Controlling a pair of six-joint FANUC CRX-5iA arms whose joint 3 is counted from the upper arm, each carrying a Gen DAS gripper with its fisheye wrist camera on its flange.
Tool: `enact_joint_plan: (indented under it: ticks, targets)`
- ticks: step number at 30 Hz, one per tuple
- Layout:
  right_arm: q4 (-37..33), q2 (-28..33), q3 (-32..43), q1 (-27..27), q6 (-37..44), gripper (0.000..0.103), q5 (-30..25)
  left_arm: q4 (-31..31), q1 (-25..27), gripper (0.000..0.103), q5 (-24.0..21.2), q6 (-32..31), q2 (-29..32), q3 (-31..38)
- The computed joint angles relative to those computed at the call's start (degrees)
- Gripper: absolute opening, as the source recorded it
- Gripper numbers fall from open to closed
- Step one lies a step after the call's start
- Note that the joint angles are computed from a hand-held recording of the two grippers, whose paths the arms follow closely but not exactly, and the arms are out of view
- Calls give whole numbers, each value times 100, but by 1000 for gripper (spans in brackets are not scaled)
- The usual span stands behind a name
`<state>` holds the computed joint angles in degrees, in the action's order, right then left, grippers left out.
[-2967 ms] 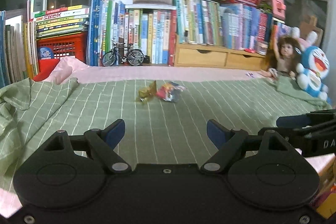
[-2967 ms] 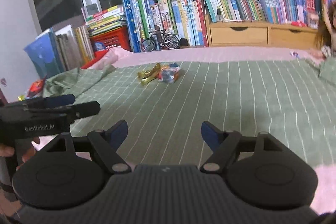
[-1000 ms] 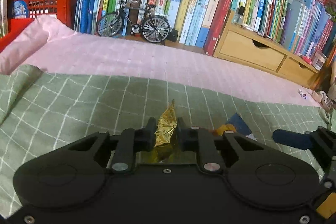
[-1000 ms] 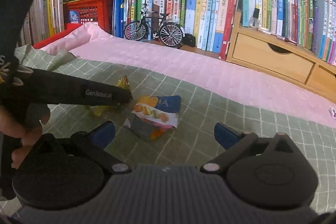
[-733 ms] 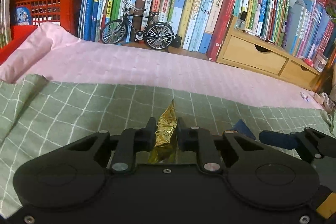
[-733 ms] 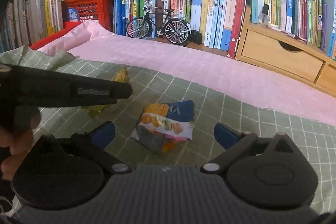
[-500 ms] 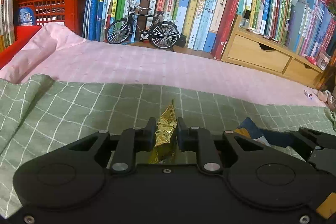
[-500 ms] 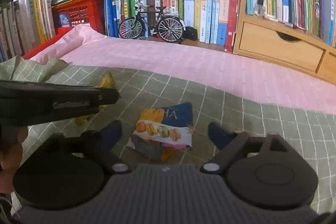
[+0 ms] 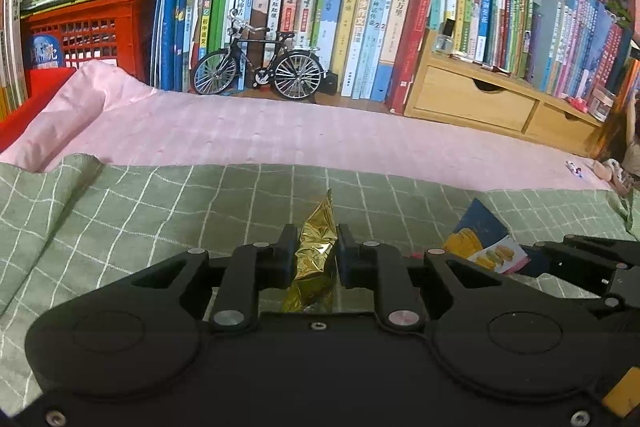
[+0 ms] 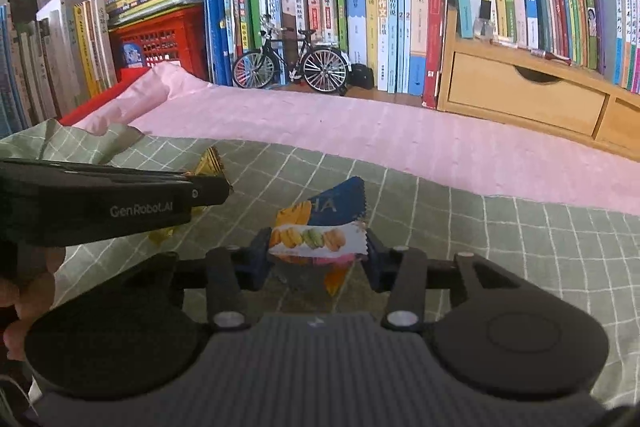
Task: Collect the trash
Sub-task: 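Carry both held wrappers over the bed edge down into the black bag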
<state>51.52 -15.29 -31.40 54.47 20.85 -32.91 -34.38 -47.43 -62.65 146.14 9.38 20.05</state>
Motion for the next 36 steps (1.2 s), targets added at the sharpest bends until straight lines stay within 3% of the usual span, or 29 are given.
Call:
enact_joint_plan:
  ticks: [20,36]
  targets:
    - [279,-1195,-588,765,-241,50,-782,-414,-832,19,-382,-140,-361,113]
    - [708,-2404,-1176,2132,-943,50,-2227,-866,-1875,19,-362,100,-655,46]
